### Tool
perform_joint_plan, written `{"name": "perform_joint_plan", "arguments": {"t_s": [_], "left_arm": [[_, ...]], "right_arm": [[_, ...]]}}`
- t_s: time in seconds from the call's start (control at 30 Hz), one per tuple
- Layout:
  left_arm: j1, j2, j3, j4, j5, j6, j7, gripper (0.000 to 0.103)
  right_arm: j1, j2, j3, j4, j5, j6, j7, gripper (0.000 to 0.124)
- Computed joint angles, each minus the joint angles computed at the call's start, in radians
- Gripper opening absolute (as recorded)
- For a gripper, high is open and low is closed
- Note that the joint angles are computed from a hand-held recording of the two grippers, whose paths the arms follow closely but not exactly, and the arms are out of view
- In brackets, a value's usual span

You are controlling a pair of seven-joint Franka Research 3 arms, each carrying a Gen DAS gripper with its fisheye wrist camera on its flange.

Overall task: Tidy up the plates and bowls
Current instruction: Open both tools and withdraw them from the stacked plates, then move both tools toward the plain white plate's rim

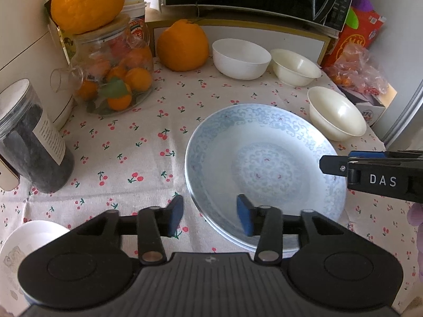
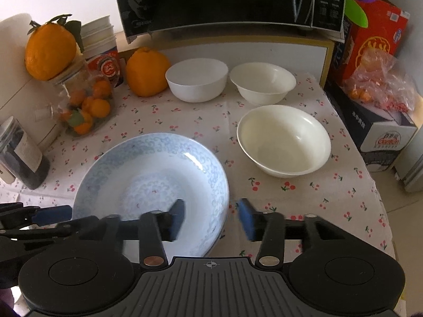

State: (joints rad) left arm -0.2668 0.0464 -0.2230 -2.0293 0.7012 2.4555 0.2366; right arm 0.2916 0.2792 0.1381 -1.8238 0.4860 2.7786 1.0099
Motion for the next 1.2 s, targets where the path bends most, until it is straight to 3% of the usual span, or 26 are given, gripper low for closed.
{"name": "perform_joint_plan", "arguments": {"t_s": [0.17, 0.4, 1.2], "left_arm": [[0.002, -0.021, -0.001, -0.017, 0.003, 0.011, -0.012, 0.070], [0.006, -0.059, -0.011, -0.041, 0.018, 0.003, -0.022, 0.092], [0.042, -0.268, -0.051, -0.222, -0.046, -0.016, 0.019, 0.102]], "right_arm": [[-0.013, -0.018, 0.006, -0.010, 0.034, -0.018, -0.018, 0.072], [-0.021, -0.058, 0.010, -0.039, 0.084, -0.043, -0.075, 0.084], [0.016, -0.221, -0.018, -0.167, 0.274, -0.169, -0.244, 0.089]]}}
